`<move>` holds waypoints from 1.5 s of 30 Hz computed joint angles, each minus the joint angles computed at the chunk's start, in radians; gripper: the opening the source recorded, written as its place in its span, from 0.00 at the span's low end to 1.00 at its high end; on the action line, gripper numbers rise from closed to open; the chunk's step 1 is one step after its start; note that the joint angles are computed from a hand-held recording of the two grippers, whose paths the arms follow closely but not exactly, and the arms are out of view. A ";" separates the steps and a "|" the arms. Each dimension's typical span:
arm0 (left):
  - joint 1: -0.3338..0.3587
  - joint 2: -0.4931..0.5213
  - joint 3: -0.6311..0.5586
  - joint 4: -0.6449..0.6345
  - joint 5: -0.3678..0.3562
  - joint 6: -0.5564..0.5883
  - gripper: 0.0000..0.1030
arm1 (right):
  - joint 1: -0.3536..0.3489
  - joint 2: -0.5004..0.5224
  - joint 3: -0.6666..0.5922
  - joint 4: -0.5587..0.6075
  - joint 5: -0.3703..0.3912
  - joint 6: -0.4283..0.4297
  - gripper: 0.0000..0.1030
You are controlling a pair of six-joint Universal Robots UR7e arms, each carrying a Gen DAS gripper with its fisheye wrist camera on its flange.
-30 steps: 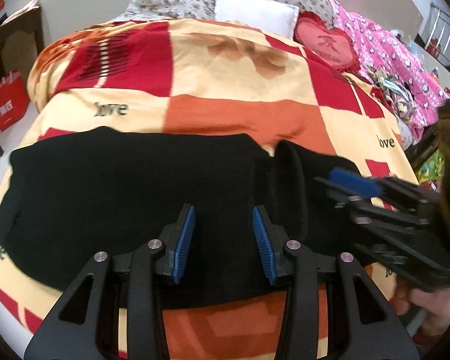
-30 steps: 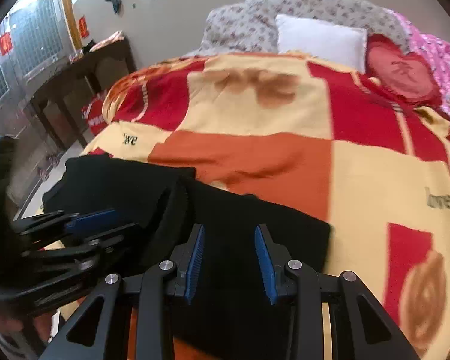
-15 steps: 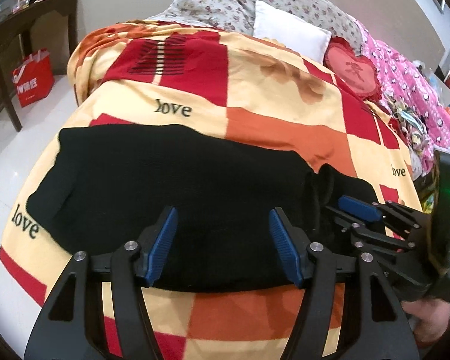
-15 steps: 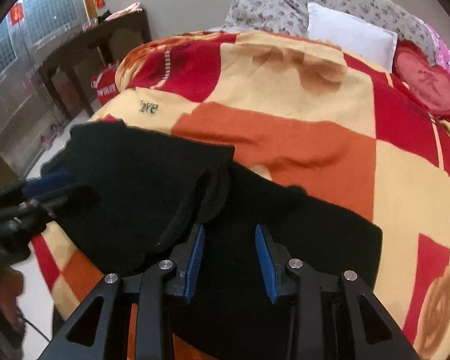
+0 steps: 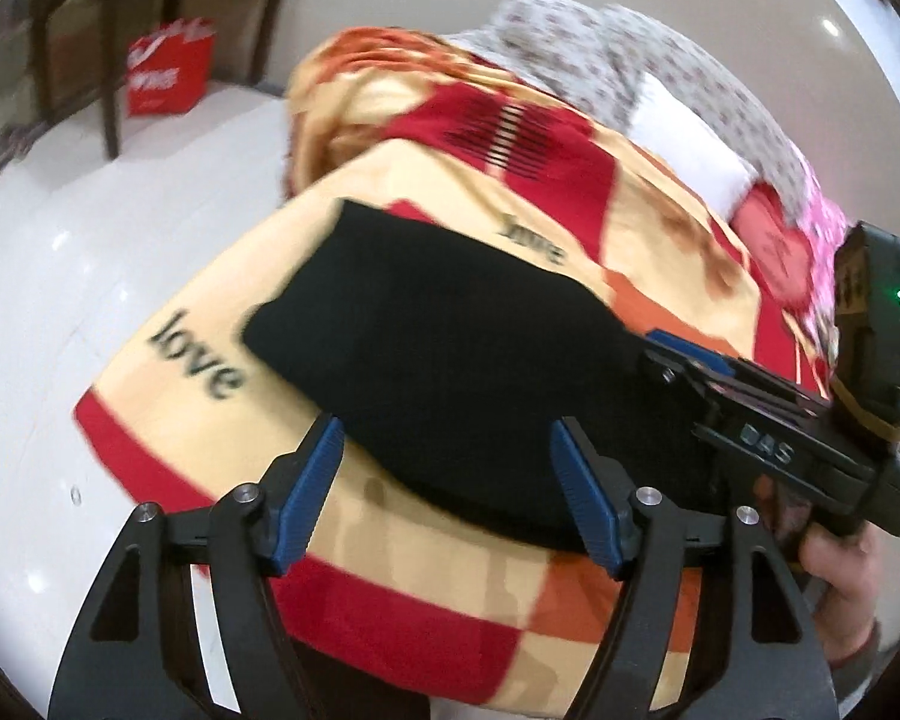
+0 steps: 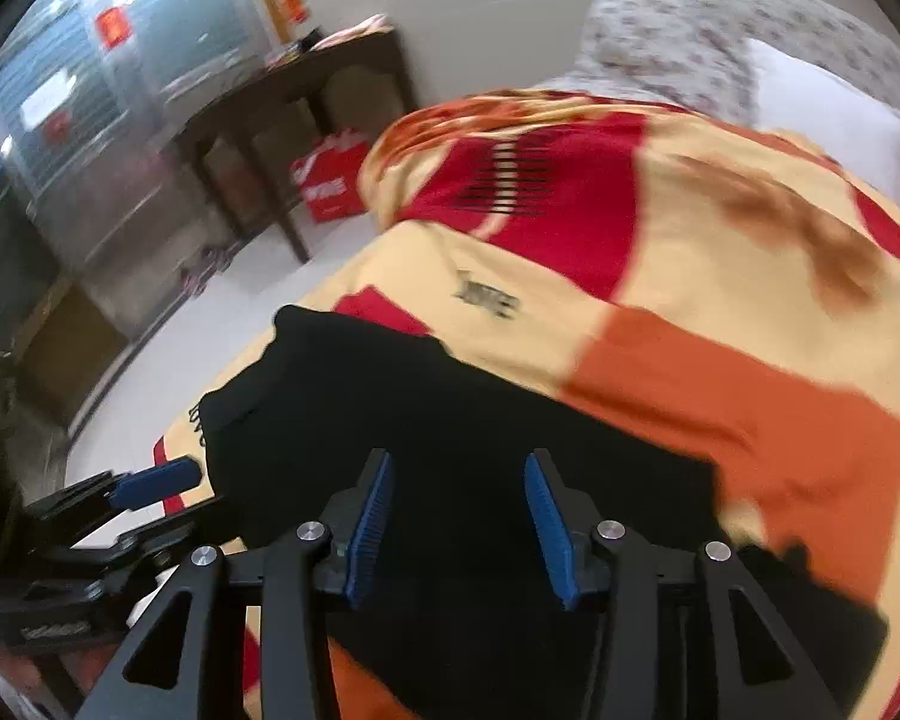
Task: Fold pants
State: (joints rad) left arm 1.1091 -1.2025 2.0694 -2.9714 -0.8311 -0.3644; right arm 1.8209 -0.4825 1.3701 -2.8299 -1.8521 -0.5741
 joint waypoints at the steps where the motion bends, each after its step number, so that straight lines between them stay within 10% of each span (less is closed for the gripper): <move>1: 0.008 -0.006 0.003 -0.007 0.004 -0.016 0.70 | 0.010 0.032 -0.043 0.019 -0.008 -0.012 0.43; 11: 0.070 0.029 -0.037 -0.005 -0.018 -0.085 0.74 | 0.042 0.257 -0.358 0.140 -0.104 -0.071 0.44; 19: 0.096 0.078 -0.083 -0.098 -0.091 -0.064 0.78 | -0.003 0.242 -0.364 0.190 0.018 0.026 0.48; 27: -0.009 0.103 -0.046 -0.363 -0.141 0.221 0.14 | -0.021 0.016 -0.124 0.041 0.094 0.093 0.48; 32: -0.078 0.180 -0.072 -0.334 -0.250 0.368 0.14 | -0.067 -0.145 0.047 -0.071 0.167 0.170 0.49; 37: -0.104 0.184 -0.045 -0.310 -0.137 0.339 0.17 | -0.086 -0.201 0.128 -0.139 0.126 0.183 0.50; 41: -0.084 0.123 0.008 -0.313 -0.070 0.211 0.69 | -0.073 -0.162 0.094 -0.056 0.123 0.132 0.51; 45: -0.063 0.067 0.062 -0.345 0.049 0.099 0.69 | -0.038 -0.070 0.015 0.042 0.114 0.079 0.51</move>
